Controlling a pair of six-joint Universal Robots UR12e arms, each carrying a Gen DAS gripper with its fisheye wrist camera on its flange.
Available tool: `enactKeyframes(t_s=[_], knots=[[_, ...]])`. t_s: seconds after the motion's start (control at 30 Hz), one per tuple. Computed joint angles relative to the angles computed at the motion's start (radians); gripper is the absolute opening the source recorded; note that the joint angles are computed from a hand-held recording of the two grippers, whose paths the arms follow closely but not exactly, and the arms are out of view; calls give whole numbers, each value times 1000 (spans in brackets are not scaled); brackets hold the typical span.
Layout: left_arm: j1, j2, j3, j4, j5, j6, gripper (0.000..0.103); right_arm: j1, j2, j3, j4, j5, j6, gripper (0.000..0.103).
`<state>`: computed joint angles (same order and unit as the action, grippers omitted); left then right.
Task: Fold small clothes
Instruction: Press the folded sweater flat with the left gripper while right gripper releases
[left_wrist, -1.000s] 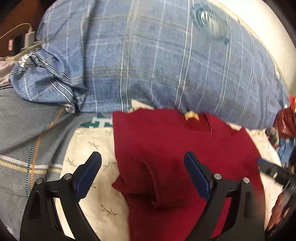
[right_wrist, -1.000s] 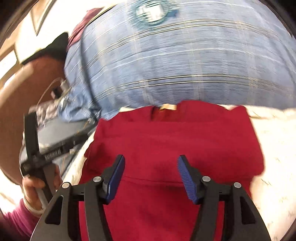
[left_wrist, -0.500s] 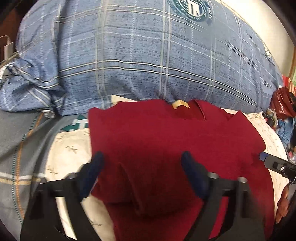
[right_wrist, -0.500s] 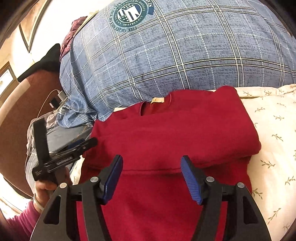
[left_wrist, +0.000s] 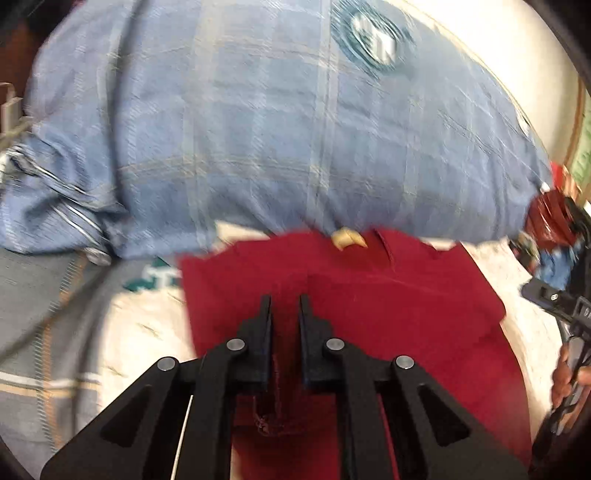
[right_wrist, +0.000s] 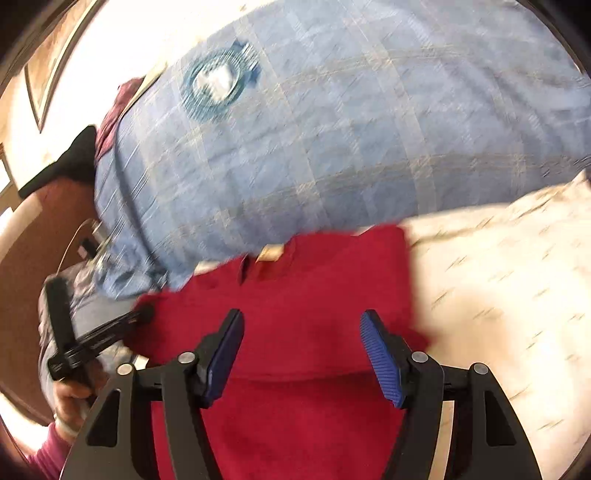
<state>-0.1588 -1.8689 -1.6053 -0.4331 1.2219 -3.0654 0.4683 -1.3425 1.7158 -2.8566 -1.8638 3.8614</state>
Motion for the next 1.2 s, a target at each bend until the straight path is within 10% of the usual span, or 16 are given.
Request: enactKeyframes(t_s=[0.1, 0.4, 0.47, 0.53, 0.63, 0.73, 0.8, 0.9, 1.03, 1.2], knots=[[17, -13, 15, -41, -17, -59, 9, -23, -12, -6, 56, -31, 36, 81], [0, -13, 13, -81, -34, 2, 10, -99, 58, -75, 213, 188, 81, 80], [1, -14, 15, -90, -43, 0, 11, -104, 80, -88, 224, 193, 80, 62], [5, -15, 19, -99, -59, -17, 30, -92, 94, -120, 292, 116, 26, 14], [15, -9, 13, -75, -99, -50, 66, -90, 71, -102, 277, 60, 2, 11], [10, -12, 5, -18, -61, -79, 80, -83, 62, -99, 338, -66, 23, 0], [4, -19, 21, -84, -19, -71, 80, -85, 61, -97, 399, -113, 66, 0], [0, -20, 27, -115, 24, -86, 80, -104, 16, -23, 272, 16, 114, 7], [-6, -16, 20, -88, 49, -72, 80, -53, -2, -24, 233, 10, -5, 34], [-37, -26, 35, -164, 181, -12, 80, -24, 30, -85, 427, -14, -59, 18]])
